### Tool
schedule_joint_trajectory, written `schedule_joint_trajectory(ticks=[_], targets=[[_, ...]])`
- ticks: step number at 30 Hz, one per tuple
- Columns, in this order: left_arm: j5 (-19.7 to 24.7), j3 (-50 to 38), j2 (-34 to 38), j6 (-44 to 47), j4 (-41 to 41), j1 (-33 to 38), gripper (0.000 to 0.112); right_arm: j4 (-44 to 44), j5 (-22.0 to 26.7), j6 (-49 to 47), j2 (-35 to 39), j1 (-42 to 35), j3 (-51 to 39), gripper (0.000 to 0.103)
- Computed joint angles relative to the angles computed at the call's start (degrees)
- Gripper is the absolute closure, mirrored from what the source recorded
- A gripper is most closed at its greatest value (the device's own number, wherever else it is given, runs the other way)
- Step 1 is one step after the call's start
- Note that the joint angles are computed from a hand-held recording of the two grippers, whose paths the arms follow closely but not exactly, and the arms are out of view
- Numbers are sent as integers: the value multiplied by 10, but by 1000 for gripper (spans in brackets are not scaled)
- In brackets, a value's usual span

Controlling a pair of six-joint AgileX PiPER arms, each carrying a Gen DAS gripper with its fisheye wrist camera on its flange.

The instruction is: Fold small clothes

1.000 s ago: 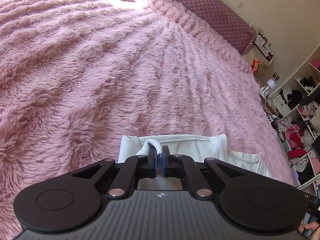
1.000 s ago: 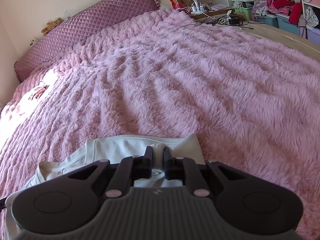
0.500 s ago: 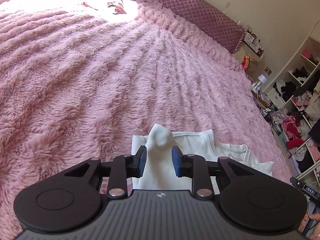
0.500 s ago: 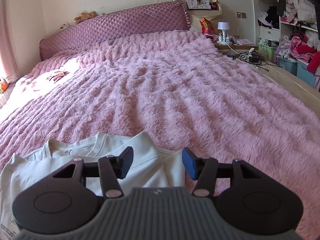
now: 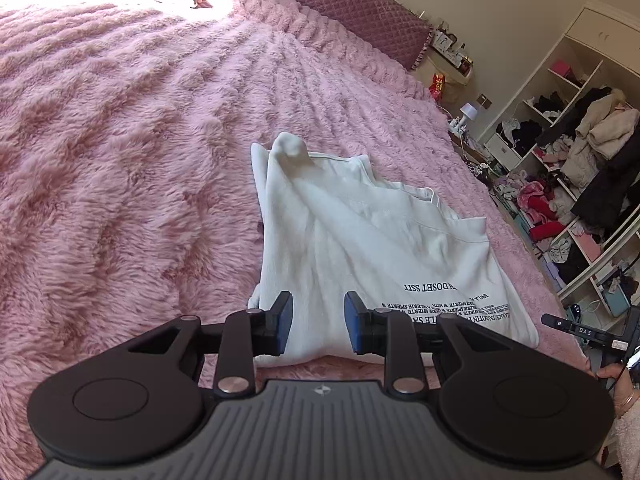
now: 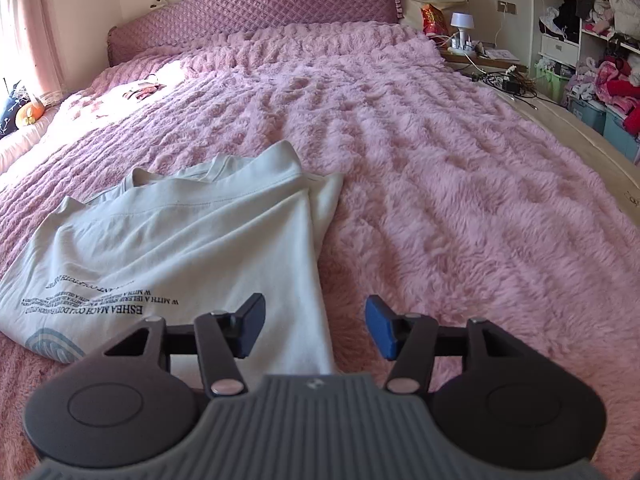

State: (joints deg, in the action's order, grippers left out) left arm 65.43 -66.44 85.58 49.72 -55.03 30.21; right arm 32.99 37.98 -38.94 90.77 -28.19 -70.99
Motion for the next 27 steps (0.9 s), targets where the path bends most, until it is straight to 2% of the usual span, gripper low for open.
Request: schedule_joint_trajectory(ticks=[2, 5, 11, 15, 18, 19, 20, 21, 22, 25, 27], targets=[[-8, 13, 1, -4, -1, 5, 81, 1, -12, 0, 5, -8, 16, 49], [-42, 28, 1, -26, 21, -7, 81, 42, -1, -18, 20, -24, 22, 48], [-59, 43, 25, -5, 6, -16, 81, 69, 9, -23, 50, -13, 12, 48], [-56, 50, 42, 25, -22, -22, 82, 81, 14, -29, 64, -3, 6, 49], [-84, 65, 33, 35, -19, -39, 85, 87, 15, -33, 68, 0, 5, 49], [-87, 66, 34, 39, -18, -43, 86, 86, 16, -34, 70, 2, 4, 52], [-91, 69, 33, 44, -20, -47, 88, 83, 14, -32, 70, 4, 3, 62], [-93, 70, 32, 46, -20, -49, 94, 79, 14, -31, 71, 6, 2, 65], [-98, 73, 29, 51, -22, -51, 103, 71, 14, -27, 71, 8, 0, 73], [-115, 83, 11, 68, -25, -60, 105, 50, 10, -17, 64, 11, 1, 94], [-133, 84, -5, 60, -6, -71, 105, 43, 8, -15, 52, 9, 4, 95]])
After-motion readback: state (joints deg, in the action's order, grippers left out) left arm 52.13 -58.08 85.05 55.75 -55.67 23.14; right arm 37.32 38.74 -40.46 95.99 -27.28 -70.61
